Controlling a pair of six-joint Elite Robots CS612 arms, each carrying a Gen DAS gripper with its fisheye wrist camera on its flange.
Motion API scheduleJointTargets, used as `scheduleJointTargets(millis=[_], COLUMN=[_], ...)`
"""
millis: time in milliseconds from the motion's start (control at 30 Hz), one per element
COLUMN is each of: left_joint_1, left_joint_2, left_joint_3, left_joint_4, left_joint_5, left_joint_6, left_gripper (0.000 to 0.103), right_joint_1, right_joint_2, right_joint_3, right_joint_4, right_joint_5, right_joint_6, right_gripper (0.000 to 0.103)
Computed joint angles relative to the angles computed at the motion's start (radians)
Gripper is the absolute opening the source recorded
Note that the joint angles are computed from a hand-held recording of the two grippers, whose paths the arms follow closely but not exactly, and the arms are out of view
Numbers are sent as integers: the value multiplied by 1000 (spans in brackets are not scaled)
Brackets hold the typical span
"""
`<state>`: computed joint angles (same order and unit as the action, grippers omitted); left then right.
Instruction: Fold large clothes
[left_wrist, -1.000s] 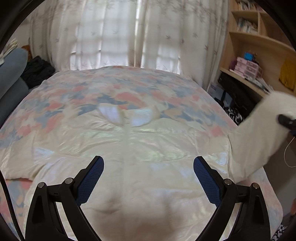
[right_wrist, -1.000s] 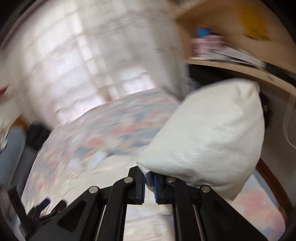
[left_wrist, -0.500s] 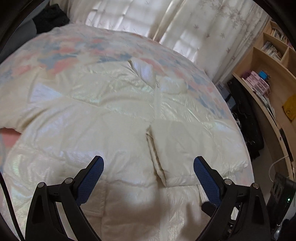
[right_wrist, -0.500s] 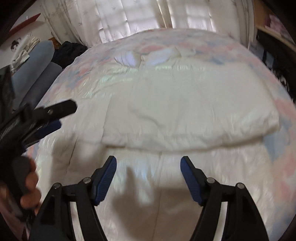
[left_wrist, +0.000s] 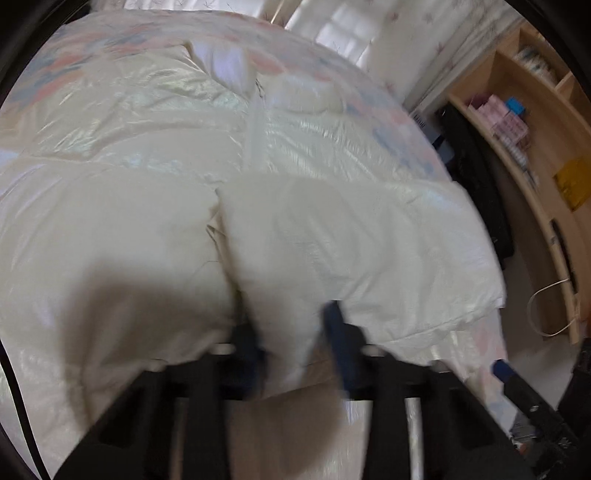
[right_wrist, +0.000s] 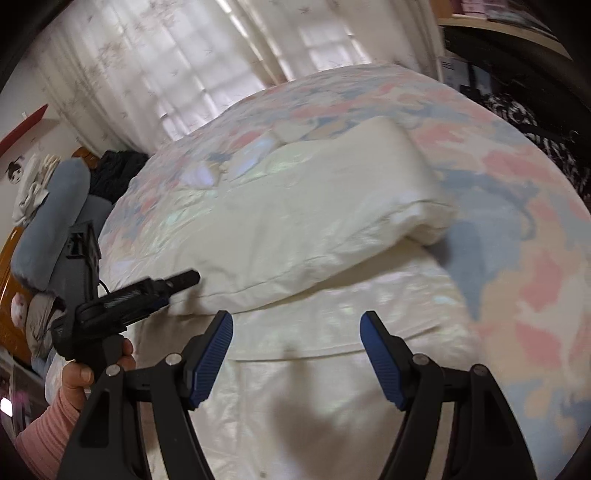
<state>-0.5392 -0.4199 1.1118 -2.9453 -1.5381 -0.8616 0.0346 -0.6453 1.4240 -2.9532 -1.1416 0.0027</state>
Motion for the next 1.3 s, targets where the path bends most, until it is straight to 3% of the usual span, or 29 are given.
scheduleJointTargets(millis=[33, 133, 333, 400, 467, 600, 667, 733, 833, 900, 967, 1033, 1067, 1167, 1233, 1300], left_joint_1=[-4, -22, -41, -38, -34, -20, -14, -3, 14, 27, 32, 31, 31, 37, 42, 52], left_joint_2=[2, -12, -83, -98, -110, -129, -124, -109, -74, -44, -31, -38, -42, -46, -51, -54], left_joint_3=[-15, -31, 10, 18, 18, 37, 35, 32, 11, -9, 8, 47, 54, 50, 47, 41], left_joint_4=[18, 27, -104, -136, -147, -127, -95, -42, 123, 230, 216, 124, 112, 107, 86, 78], left_joint_5=[13, 91, 283, 322, 375, 400, 408, 404, 372, 317, 289, 297, 295, 269, 240, 207], left_joint_6=[21, 115, 253, 264, 270, 239, 225, 205, 140, 110, 95, 89, 89, 123, 118, 86], left_gripper=[11, 6, 6, 6, 6, 6, 6, 6, 6, 11, 25, 29, 33, 48, 50, 51], right_joint_1=[-4, -15, -24, -14, -6, 12, 25, 33, 52, 56, 45, 21, 1, -30, -34, -31], right_joint_2=[0, 1, 15, 42, 74, 139, 169, 185, 191, 182, 155, 130, 114, 91, 90, 112], right_joint_3=[-3, -15, -56, -103, -163, -276, -320, -343, -349, -336, -314, -302, -295, -292, -299, -339], right_joint_4=[8, 22, 12, 40, 104, 205, 206, 205, 227, 252, 311, 385, 430, 435, 389, 358], right_joint_5=[-9, -34, -121, -187, -209, -236, -252, -261, -345, -363, -326, -214, -123, 6, 13, -6], right_joint_6=[9, 23, 11, -17, -38, -69, -88, -106, -145, -188, -205, -184, -155, -71, -15, 29], right_gripper=[72, 72, 72, 72, 72, 71, 65, 32, 31, 35, 42, 46, 49, 61, 76, 79])
